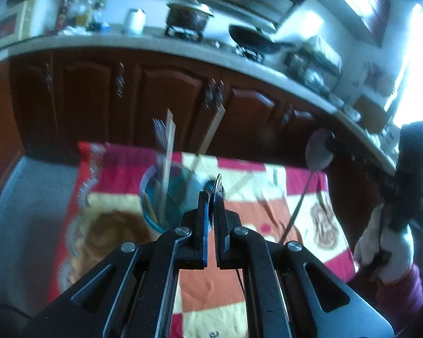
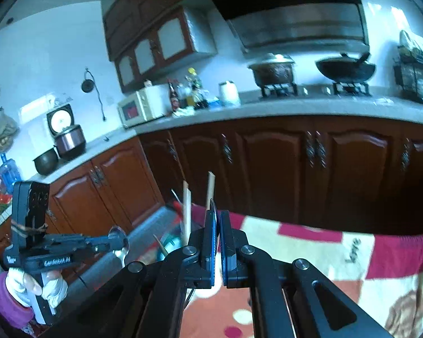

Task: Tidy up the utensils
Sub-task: 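Lift both spoons and carry them toward the white cup, then lower both spoons into the white cup and open both tools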

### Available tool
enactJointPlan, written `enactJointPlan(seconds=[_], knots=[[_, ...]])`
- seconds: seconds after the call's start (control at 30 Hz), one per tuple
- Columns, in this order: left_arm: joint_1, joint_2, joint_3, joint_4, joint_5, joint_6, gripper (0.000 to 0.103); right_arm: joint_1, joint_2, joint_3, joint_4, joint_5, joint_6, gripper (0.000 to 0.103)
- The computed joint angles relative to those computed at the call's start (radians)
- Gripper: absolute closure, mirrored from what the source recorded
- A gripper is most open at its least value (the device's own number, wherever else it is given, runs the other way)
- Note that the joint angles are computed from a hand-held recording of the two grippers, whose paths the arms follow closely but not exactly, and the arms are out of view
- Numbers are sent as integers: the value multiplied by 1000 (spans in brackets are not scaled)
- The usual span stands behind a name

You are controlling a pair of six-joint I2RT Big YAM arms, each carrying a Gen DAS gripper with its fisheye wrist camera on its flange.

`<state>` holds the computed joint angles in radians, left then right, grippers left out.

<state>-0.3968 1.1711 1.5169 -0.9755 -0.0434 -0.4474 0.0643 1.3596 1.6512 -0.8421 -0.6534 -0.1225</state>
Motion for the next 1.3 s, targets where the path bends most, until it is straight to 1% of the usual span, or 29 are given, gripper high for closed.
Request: enactJointPlan(seconds=[0.07,0.13,0.17,0.2,0.27,0.33,0.4,0.43,0.5,0.63,0.8,0.97,1.1,1.23,1.27,1.3], knots=[[29,8,32,-3,-9,10,101,32,11,23,18,25,15,101],[54,20,58,-1,-32,21,101,70,27,48,37,73,26,101],[67,30,75,2,-52,25,101,83,33,55,46,93,28,101],[73,37,85,6,-74,32,101,108,42,62,63,134,29,101],[78,53,99,28,-145,55,101,133,53,68,82,180,23,101],[84,69,105,51,-189,71,101,168,73,76,105,239,12,101],[90,84,101,74,-218,80,101,205,90,73,131,310,-11,101],[92,92,98,86,-234,87,101,218,102,75,138,331,-18,101],[90,106,87,112,-272,108,101,239,122,75,146,360,-26,101],[82,129,52,167,-347,164,101,258,149,60,153,376,-43,101],[85,150,17,184,-352,169,101,270,155,19,136,361,-71,101],[77,160,-11,179,-335,151,101,273,146,-22,111,355,-92,100],[66,166,-22,163,-321,129,101,265,129,-57,95,339,-90,100],[63,172,-15,133,-279,99,100,259,126,-73,64,330,-95,99],[64,175,-9,121,-265,92,100,257,126,-71,57,323,-89,99],[62,177,-3,107,-258,84,99,248,130,-66,44,298,-75,99]])
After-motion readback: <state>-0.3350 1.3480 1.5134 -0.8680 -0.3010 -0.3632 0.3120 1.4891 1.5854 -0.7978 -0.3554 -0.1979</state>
